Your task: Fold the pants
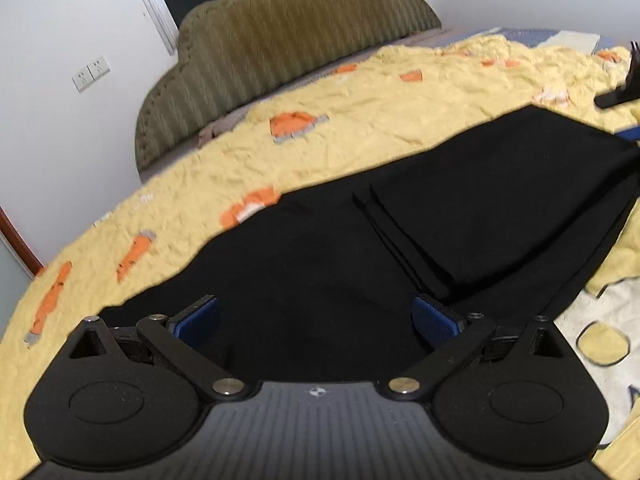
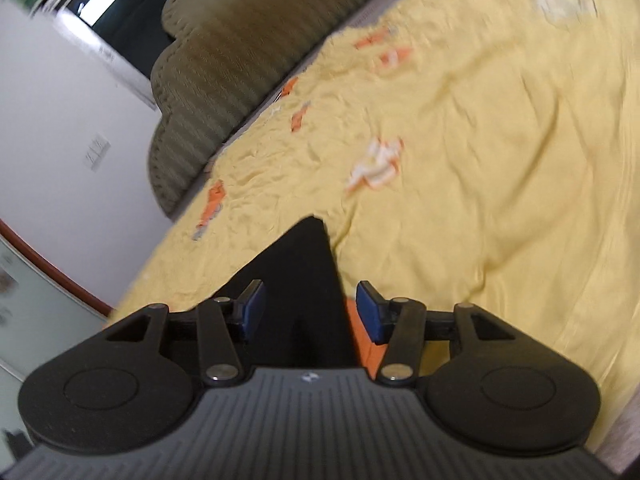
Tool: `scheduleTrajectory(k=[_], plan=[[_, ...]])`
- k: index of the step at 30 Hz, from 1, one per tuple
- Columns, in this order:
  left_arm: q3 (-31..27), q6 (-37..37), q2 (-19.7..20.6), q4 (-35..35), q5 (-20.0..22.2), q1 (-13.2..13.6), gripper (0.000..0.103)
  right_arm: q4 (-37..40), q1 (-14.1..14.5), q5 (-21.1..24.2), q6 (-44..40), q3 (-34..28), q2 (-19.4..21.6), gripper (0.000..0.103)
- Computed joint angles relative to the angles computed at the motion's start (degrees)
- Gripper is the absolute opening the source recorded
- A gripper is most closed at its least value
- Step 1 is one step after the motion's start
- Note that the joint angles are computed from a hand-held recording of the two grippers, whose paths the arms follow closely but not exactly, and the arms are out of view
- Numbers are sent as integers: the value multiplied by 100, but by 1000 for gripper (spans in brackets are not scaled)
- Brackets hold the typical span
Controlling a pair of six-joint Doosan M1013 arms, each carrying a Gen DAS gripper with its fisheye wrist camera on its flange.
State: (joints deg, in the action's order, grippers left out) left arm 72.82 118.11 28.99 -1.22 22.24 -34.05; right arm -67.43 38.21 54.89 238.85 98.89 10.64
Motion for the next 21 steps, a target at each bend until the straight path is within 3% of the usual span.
scheduleTrajectory(k=[4,9,11,13,15,17,19,21], plan=[[-59,-164,-8,-5,-50,-6,103,-312,-85,-315,884,273,-35,48],[-238,-35,65,-248,15,-43,103,-1081,-294,-1108,1755,645,-177,48],[-303,-229,121,-43,-97,-104,103,-1317,-358,-1387,1943,736,-235,48],[-433,-574,212,420,-61,-189,103,-1231,-432,-1645,1657,738,-271,47],[-529,-856,299,832,-41,-272,103,-752,-490,-1592,1210,661,-265,41],[-601,-1057,375,1220,32,-340,103,-833,-583,-1665,1530,736,-289,38],[-643,-1164,439,1544,175,-394,103,-847,-690,-1950,1375,747,-310,39],[-534,-1208,420,1659,34,-403,103,-609,-764,-2300,801,679,-296,39]])
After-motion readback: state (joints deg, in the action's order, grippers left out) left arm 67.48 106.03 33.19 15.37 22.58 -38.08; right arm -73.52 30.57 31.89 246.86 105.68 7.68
